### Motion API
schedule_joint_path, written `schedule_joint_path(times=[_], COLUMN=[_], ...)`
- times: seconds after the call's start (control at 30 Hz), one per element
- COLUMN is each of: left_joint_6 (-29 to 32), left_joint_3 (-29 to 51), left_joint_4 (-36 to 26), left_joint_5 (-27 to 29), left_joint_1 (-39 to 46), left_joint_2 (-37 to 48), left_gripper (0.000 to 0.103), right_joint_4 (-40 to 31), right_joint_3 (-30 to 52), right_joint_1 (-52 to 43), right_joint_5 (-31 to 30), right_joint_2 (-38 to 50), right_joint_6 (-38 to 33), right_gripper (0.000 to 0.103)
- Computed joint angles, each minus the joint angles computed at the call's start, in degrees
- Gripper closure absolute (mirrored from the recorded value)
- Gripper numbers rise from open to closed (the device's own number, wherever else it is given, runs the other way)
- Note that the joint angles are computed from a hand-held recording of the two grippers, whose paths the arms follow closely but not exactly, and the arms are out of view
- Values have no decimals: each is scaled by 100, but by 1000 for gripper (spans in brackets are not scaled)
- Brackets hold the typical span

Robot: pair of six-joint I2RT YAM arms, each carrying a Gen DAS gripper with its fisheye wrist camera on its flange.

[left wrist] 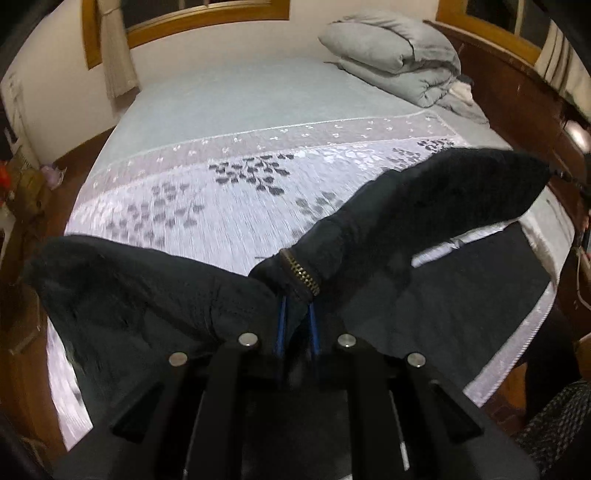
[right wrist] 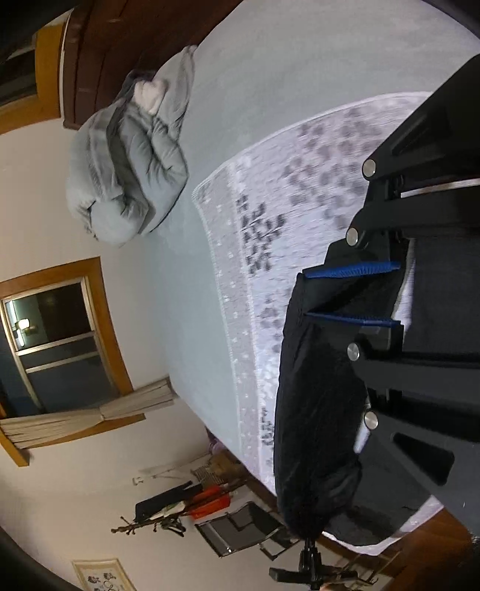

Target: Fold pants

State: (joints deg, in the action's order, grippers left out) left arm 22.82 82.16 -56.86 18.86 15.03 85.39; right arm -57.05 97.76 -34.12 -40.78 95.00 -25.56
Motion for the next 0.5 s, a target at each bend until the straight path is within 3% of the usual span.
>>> schedule_joint_path(times=[0.27,0.5], left_joint_6=[-327,-316], left_joint_3=[-2017,-3551], left_joint_4=[95,265], left_joint_5=[290,-41], left_joint_1=[424,637], left_joint_2=[-1730,-2627], left_gripper=[92,85], right_joint_4=[-687,-838], right_joint_3=[-1073,-2237], right_joint_1=[-805,-1170], right_joint_5=[-120,455], right_joint_2=[-621,-1132], right_joint_6=[-985,-1874], right_gripper=[87,87])
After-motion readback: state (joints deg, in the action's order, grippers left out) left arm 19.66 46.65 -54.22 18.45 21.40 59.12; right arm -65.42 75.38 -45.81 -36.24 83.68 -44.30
